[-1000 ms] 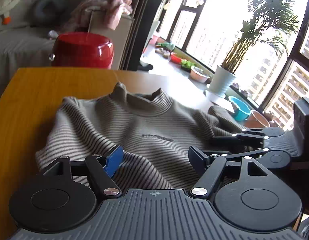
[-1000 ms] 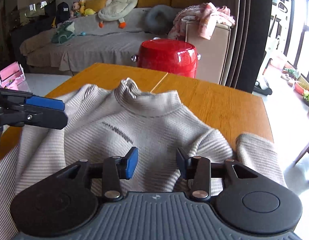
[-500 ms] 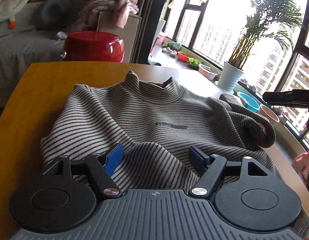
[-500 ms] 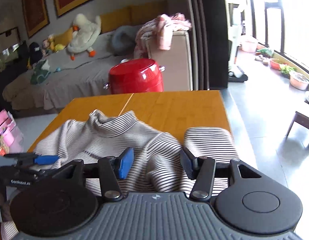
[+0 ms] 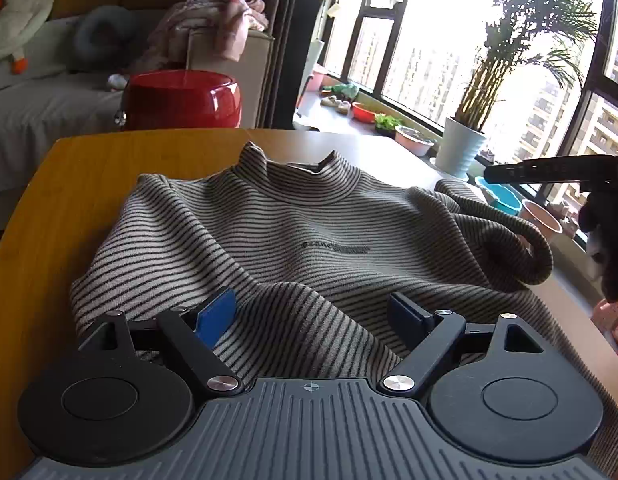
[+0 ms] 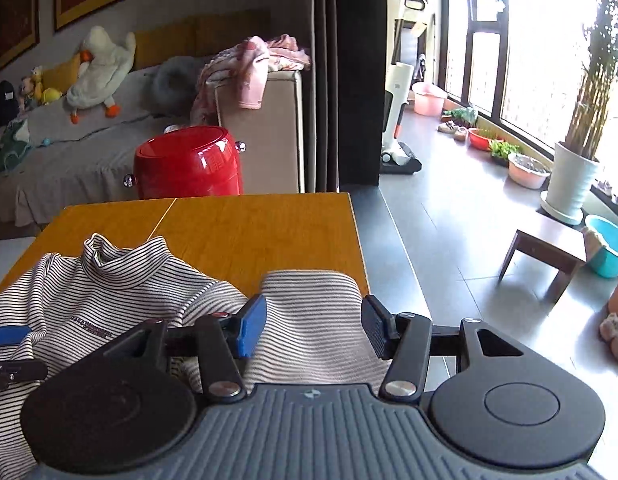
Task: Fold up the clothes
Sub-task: 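Grasp the sleeve cuff with the right gripper and fold it across the body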
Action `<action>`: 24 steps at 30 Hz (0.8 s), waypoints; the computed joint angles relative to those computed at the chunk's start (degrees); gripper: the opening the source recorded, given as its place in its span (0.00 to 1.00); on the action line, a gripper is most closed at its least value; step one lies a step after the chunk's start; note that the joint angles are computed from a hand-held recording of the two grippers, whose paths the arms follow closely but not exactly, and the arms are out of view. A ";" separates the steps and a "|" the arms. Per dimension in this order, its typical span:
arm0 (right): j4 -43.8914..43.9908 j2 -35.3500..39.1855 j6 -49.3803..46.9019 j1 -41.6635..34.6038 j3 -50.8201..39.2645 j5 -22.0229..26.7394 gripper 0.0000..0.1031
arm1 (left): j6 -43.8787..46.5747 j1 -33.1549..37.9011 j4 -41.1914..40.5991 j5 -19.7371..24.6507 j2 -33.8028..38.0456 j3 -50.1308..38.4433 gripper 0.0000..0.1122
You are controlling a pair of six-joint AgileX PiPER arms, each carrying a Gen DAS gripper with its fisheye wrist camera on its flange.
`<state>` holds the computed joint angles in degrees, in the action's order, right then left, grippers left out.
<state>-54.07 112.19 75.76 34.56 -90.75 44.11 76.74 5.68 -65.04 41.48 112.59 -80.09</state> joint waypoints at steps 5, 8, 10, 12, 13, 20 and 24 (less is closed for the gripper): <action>9.68 14.50 -12.35 -1.76 -18.74 6.20 0.52 | 0.61 0.95 -1.56 1.36 0.43 -0.10 0.78; 10.93 14.26 -13.60 -2.69 -16.41 3.88 0.22 | 0.81 1.40 -2.31 2.24 0.72 -0.26 0.79; 7.11 11.01 -9.86 -2.87 -12.70 3.95 0.07 | 0.78 1.73 -2.73 2.95 1.00 -0.52 0.79; -2.00 4.58 -1.45 -2.67 -6.88 5.68 0.07 | 0.82 1.81 -2.98 3.26 1.07 -0.57 0.80; -6.31 1.45 2.24 -2.62 -4.52 7.11 0.07 | 0.87 1.76 -3.04 3.30 1.04 -0.52 0.81; -19.44 -13.07 8.78 1.45 0.49 8.05 0.06 | 0.99 1.54 -3.18 3.12 0.94 -0.28 0.83; -20.36 -11.36 6.32 5.50 -4.14 3.22 0.06 | 0.99 1.79 -3.57 3.36 1.12 -0.40 0.83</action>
<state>-74.43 100.83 82.08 40.06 -94.90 47.33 77.73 7.47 -68.61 44.85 113.71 -80.49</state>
